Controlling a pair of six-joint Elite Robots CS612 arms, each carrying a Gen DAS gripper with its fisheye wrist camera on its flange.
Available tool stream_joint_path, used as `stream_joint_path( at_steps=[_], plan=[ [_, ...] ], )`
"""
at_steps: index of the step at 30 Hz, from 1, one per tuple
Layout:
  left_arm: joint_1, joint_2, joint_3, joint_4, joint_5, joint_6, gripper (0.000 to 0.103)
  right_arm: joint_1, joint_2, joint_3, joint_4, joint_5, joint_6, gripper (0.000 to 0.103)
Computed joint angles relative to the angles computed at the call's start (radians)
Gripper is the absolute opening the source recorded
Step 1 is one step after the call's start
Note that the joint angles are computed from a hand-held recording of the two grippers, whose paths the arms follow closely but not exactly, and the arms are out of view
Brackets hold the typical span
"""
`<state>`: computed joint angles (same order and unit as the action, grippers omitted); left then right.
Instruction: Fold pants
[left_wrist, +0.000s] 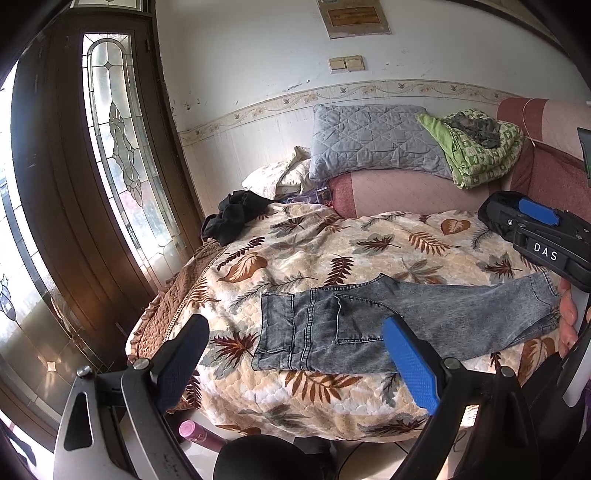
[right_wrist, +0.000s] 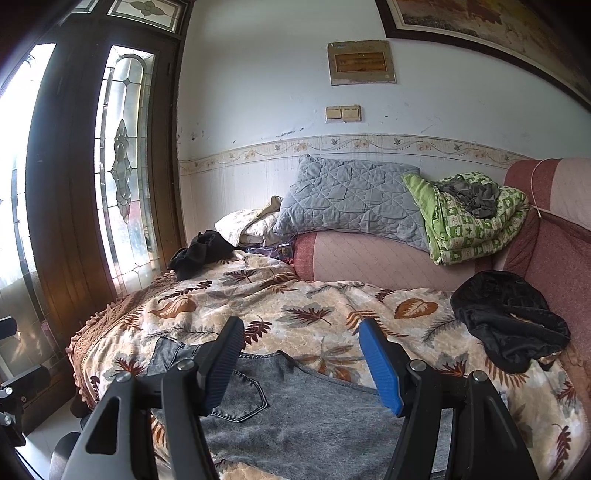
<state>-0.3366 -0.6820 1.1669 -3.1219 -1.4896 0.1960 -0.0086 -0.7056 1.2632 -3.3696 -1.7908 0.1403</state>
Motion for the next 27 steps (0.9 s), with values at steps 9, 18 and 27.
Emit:
stream_joint_path(
  at_steps=[9, 18, 27],
  plan=[
    [0.006, 0.068, -0.129, 0.076, 0.001, -0.039, 0.095, -0.001, -0.030, 0.071, -0.026, -0.040, -0.019, 0.068],
    [-0.006, 0.182, -0.351, 0.214, 0.009, -0.107, 0.095, -0.049, -0.110, 0.227, -0.027, -0.201, 0.090, 0.068],
    [-0.043, 0.216, -0.419, 0.261, -0.007, -0.072, 0.095, -0.087, -0.132, 0.288, -0.022, -0.218, 0.153, 0.068]
  ],
)
